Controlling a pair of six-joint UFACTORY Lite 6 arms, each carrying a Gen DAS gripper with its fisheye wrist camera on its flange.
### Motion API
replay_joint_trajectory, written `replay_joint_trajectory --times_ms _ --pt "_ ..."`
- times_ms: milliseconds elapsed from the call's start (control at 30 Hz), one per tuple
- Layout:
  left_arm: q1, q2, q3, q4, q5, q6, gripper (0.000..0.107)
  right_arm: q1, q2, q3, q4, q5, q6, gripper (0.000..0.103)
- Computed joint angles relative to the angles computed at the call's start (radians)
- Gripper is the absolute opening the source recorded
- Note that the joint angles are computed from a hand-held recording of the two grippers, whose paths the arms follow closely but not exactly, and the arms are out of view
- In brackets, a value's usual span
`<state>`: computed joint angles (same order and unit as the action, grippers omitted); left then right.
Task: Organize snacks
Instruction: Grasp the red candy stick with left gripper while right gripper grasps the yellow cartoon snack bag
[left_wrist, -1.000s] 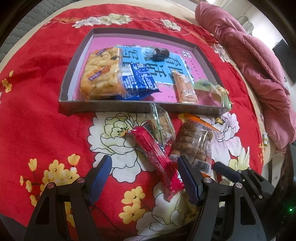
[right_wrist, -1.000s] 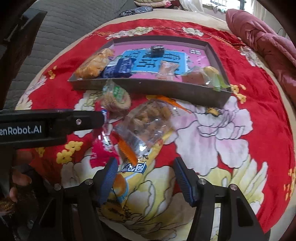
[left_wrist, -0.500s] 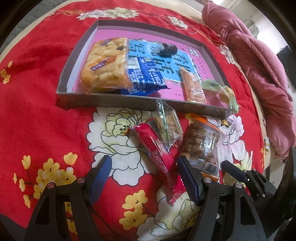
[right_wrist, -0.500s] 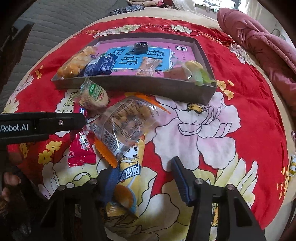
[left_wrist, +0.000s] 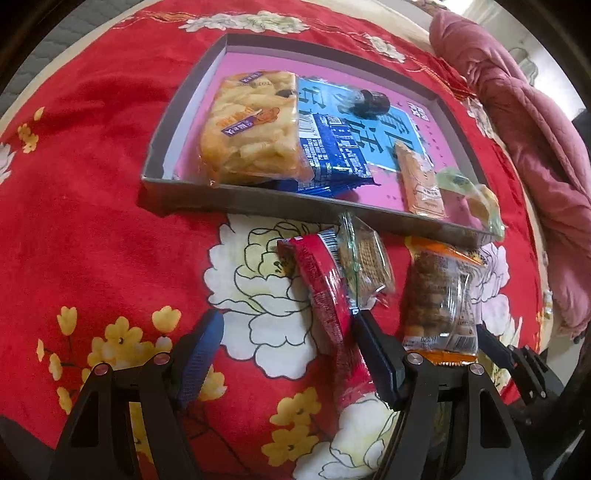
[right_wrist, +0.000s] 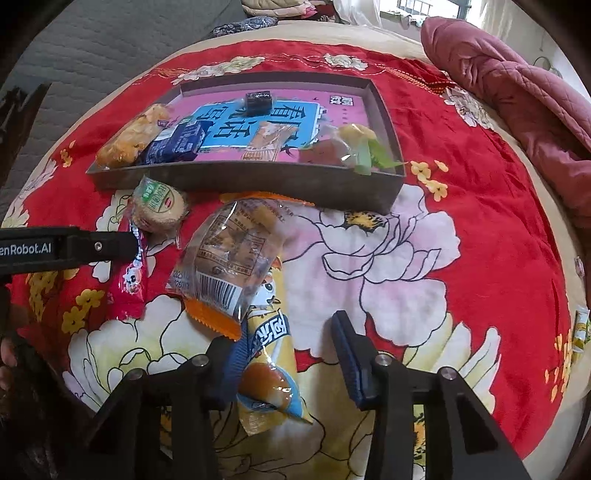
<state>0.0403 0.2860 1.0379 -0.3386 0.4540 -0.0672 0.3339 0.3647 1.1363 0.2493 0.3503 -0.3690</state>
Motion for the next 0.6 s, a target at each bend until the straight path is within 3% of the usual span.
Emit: replay_joint_trajectory --times_ms 233,400,600 --pt "-0.047 0.040 0.027 0.077 -0.033 -0.074 0.075 -0.005 0.010 0.002 0.017 -0.001 -0.033 0.041" --pt "-0.031 0.031 0.011 0.007 -0.042 -0.002 0.075 -0.017 -0.008 -0.005 -0.016 0.005 -0.011 0.031" --pt "-0.009 0.013 -0.019 -0.066 -0.052 0.085 0.073 -0.068 -0.004 0.008 0.097 0.032 -0.095 0.027"
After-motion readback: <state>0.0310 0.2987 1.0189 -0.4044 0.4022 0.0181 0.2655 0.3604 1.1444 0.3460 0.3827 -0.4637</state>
